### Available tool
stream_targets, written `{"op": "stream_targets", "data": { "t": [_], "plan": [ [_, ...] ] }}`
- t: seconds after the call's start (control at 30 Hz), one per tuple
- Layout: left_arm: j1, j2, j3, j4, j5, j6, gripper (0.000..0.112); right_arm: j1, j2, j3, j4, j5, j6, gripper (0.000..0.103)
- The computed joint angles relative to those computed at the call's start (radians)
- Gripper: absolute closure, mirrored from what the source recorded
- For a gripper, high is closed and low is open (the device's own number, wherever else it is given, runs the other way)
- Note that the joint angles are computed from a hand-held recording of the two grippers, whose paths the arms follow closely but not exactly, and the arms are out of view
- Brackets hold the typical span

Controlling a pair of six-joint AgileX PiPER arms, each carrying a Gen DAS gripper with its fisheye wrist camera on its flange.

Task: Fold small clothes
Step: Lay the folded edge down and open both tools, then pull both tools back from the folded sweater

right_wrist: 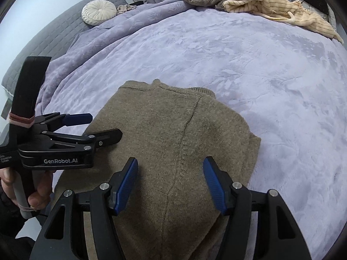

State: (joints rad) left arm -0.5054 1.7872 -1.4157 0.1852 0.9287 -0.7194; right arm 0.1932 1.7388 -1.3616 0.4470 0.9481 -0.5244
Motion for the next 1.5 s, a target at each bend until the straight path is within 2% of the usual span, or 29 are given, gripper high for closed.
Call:
{"op": "stream_targets", "data": {
  "t": [0.23,0.37,0.5,0.6,0.7,0.8,0.9,0.93,1.0,1.1,1.5],
  "plan": [
    [-0.065,-0.163,0.131,0.022,0.007,-0.065,0.022,-0.041,-0.297,0.233,0.156,0.110,-0.256,0.037],
    [-0.090,-0.195,0.217,0.034,-0.033,-0.114,0.022,-0.025,-0.318,0.338,0.081,0.063,-0.229,0.038],
    [-0.094,-0.203,0.252,0.036,-0.069,-0.132,0.021,-0.093,-0.302,0.393,0.160,0.046,-0.294,0.039],
    [-0.104,-0.198,0.263,0.074,-0.071,-0.161,0.013,-0.087,-0.312,0.423,0.163,0.012,-0.308,0.039],
    [-0.094,-0.238,0.285,0.041,-0.073,-0.166,0.014,-0.067,-0.356,0.431,0.130,0.014,-0.257,0.039],
    [-0.144,-0.299,0.297,0.091,-0.037,-0.216,0.014,-0.066,-0.436,0.429,0.134,0.069,-0.259,0.037],
    [-0.206,-0.320,0.310,0.150,0.009,-0.275,0.014,-0.080,-0.460,0.441,0.148,0.117,-0.284,0.037],
    [-0.219,-0.301,0.307,0.154,0.027,-0.277,0.014,-0.061,-0.455,0.448,0.115,0.099,-0.259,0.037],
    [-0.218,-0.287,0.323,0.148,0.009,-0.274,0.014,-0.032,-0.419,0.466,0.041,0.059,-0.179,0.037],
    [-0.211,-0.283,0.336,0.145,-0.011,-0.285,0.012,-0.054,-0.418,0.499,0.077,0.028,-0.209,0.037],
    [-0.270,-0.282,0.256,0.176,0.107,-0.303,0.010,0.069,-0.458,0.442,-0.085,0.008,0.010,0.036]
  ]
}}
